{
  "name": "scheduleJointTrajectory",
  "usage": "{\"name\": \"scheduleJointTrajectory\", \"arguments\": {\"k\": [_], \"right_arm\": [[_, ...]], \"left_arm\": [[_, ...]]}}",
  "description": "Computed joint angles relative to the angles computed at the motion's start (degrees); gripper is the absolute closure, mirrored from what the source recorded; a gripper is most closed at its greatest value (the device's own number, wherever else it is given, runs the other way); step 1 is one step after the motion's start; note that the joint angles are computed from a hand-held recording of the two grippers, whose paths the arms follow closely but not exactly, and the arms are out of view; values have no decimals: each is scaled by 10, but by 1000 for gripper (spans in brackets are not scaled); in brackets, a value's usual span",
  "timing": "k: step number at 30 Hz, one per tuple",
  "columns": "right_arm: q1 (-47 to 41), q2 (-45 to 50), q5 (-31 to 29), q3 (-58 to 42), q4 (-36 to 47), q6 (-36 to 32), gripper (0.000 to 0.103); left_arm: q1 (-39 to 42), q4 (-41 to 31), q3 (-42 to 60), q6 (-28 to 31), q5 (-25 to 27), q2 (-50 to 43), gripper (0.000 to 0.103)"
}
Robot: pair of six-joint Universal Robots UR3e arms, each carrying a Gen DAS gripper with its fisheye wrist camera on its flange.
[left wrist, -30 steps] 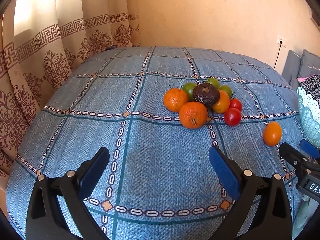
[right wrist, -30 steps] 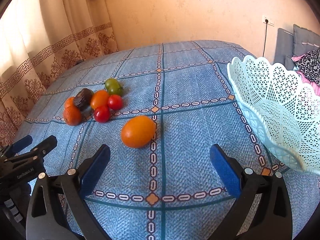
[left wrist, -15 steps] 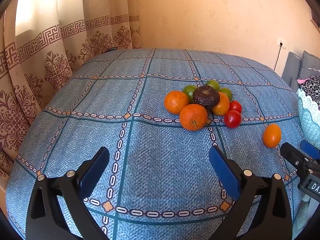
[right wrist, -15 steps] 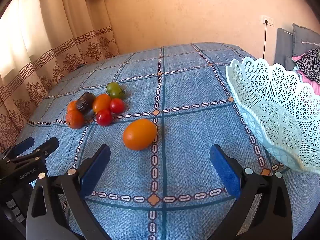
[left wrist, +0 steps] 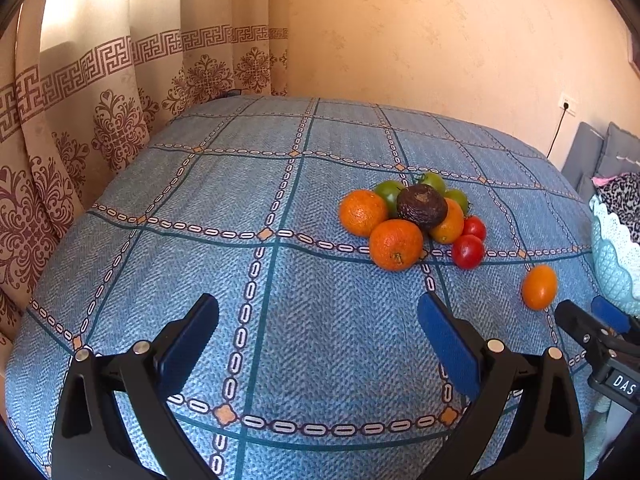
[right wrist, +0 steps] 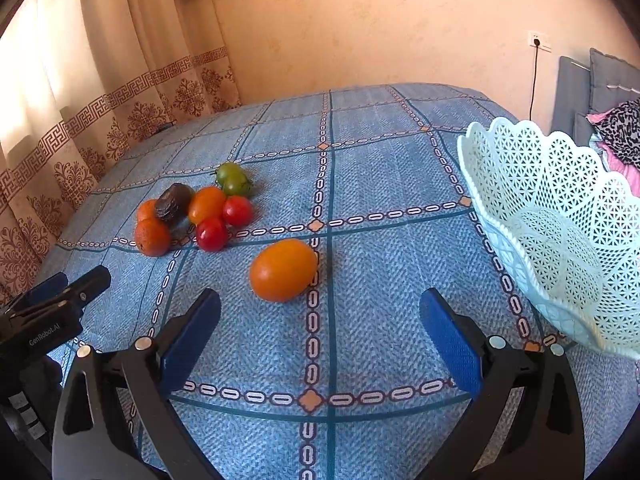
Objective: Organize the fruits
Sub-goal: 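Close the right tool around the large orange fruit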
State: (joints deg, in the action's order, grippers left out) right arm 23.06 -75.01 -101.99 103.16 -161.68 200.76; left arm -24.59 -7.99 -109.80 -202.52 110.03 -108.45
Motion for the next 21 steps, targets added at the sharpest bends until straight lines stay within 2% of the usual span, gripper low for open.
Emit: {"name": "scheduleJointTrajectory", "arguments": {"k": [4, 6, 8, 12, 17, 21], "right_arm": [[-2, 31, -2, -50, 28, -12, 3], [-4, 53, -3, -77, 45, -17, 7], [-9, 75, 1, -108, 72, -21, 19], [-18, 94, 29, -131, 82, -33, 25], [-15, 115, 57, -159, 91, -56, 48], [-9, 121, 65, -162, 80, -76, 52]], "left_arm": [[4, -11, 2, 1, -6, 7, 5], [1, -16, 3, 2, -4, 8, 5], [0, -21, 4, 6, -2, 9, 5], [4, -30, 5, 3, -1, 11, 5], [9, -46, 11, 2, 0, 12, 5], [8, -69, 29, 3, 0, 8, 5]]}}
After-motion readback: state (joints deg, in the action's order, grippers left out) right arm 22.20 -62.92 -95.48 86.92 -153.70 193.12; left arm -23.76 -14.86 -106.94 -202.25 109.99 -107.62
